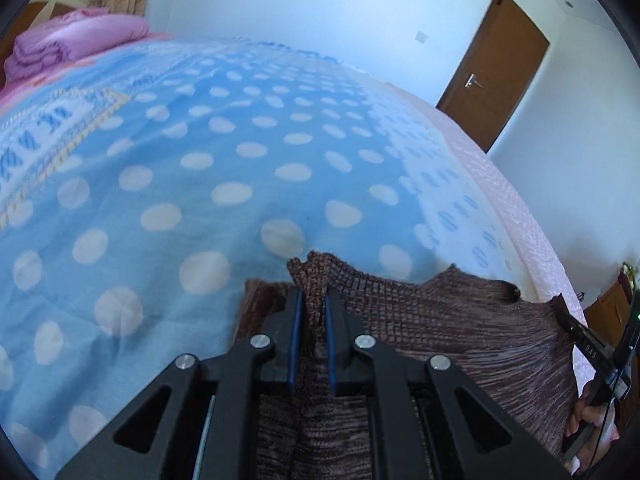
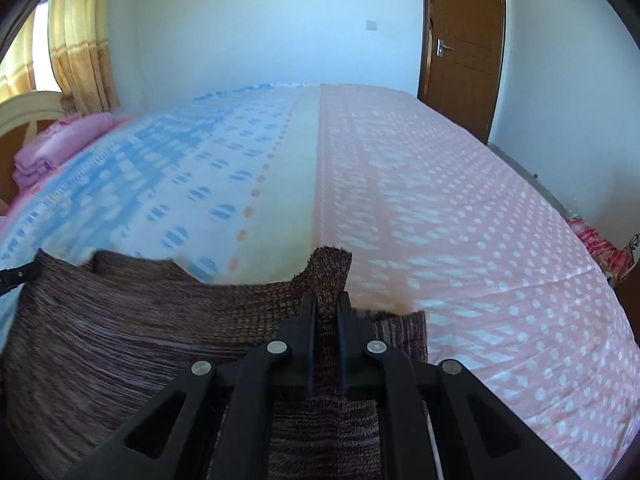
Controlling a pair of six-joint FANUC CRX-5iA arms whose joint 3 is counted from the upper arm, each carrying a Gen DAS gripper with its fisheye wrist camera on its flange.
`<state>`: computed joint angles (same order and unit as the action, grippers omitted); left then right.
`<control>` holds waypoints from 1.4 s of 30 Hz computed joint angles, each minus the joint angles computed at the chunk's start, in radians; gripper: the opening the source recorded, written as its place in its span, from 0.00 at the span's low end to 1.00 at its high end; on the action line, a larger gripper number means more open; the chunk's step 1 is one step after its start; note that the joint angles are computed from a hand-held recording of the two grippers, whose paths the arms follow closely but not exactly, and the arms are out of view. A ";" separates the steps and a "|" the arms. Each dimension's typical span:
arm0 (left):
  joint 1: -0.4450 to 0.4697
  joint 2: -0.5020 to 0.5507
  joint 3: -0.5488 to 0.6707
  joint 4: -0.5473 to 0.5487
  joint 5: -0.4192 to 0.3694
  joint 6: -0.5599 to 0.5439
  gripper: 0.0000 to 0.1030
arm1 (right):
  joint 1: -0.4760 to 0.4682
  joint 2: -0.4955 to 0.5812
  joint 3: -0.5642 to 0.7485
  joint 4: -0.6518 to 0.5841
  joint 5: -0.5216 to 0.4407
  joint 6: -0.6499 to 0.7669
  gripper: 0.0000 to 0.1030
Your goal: Fold small clothes
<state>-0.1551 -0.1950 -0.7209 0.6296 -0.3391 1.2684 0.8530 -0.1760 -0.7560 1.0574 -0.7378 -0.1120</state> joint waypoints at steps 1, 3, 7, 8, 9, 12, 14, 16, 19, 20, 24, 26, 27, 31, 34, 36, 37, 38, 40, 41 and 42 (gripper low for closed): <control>-0.001 -0.001 0.000 0.000 0.002 0.002 0.11 | -0.006 -0.001 -0.003 0.000 0.005 -0.007 0.09; -0.003 0.002 0.031 -0.102 -0.011 0.080 0.12 | -0.009 -0.002 -0.010 0.013 -0.004 -0.026 0.09; -0.022 0.026 0.123 -0.371 -0.059 0.304 0.16 | -0.009 0.038 0.026 -0.044 -0.036 0.013 0.09; -0.028 0.031 0.140 -0.422 -0.068 0.352 0.18 | -0.008 0.046 0.033 -0.051 -0.043 0.020 0.09; -0.035 0.035 0.159 -0.474 -0.082 0.402 0.19 | -0.004 0.050 0.039 -0.058 -0.053 0.027 0.09; -0.055 0.046 0.200 -0.583 -0.113 0.499 0.20 | 0.006 0.071 0.057 -0.069 -0.080 0.047 0.12; -0.067 0.054 0.223 -0.637 -0.132 0.546 0.22 | 0.017 0.082 0.070 -0.077 -0.110 0.056 0.16; -0.082 0.060 0.245 -0.696 -0.151 0.601 0.23 | 0.033 0.099 0.087 -0.085 -0.168 0.048 0.28; -0.111 0.073 0.285 -0.791 -0.187 0.686 0.24 | 0.043 0.064 0.058 -0.044 -0.192 -0.046 0.35; -0.115 0.075 0.290 -0.802 -0.192 0.695 0.25 | 0.065 0.050 0.039 0.000 -0.245 -0.118 0.35; -0.125 0.081 0.304 -0.832 -0.206 0.720 0.25 | 0.193 -0.004 0.006 0.035 -0.432 -0.248 0.35; -0.135 0.084 0.314 -0.857 -0.217 0.743 0.25 | 0.242 -0.021 0.003 0.012 -0.437 -0.222 0.24; -0.139 0.085 0.318 -0.865 -0.221 0.749 0.25 | 0.268 -0.026 0.000 0.000 -0.430 -0.203 0.22; -0.142 0.087 0.322 -0.875 -0.228 0.760 0.27 | 0.320 -0.027 -0.003 -0.039 -0.380 -0.160 0.21; -0.140 0.087 0.324 -0.876 -0.233 0.767 0.31 | 0.312 0.030 0.019 -0.105 -0.380 -0.119 0.21; -0.135 0.087 0.319 -0.861 -0.228 0.755 0.32 | 0.267 -0.002 -0.009 -0.130 -0.299 -0.146 0.22; -0.131 0.086 0.316 -0.852 -0.224 0.747 0.33 | 0.259 -0.026 -0.032 -0.113 -0.275 -0.178 0.22; -0.128 0.086 0.312 -0.844 -0.220 0.739 0.33 | 0.249 -0.043 -0.052 -0.100 -0.248 -0.199 0.22; -0.122 0.085 0.307 -0.830 -0.215 0.730 0.36 | 0.245 -0.055 -0.067 -0.089 -0.230 -0.216 0.22; -0.118 0.083 0.303 -0.821 -0.211 0.725 0.37 | 0.243 -0.053 -0.068 -0.087 -0.227 -0.217 0.22; -0.114 0.079 0.296 -0.810 -0.206 0.717 0.40 | 0.244 -0.049 -0.067 -0.085 -0.229 -0.218 0.22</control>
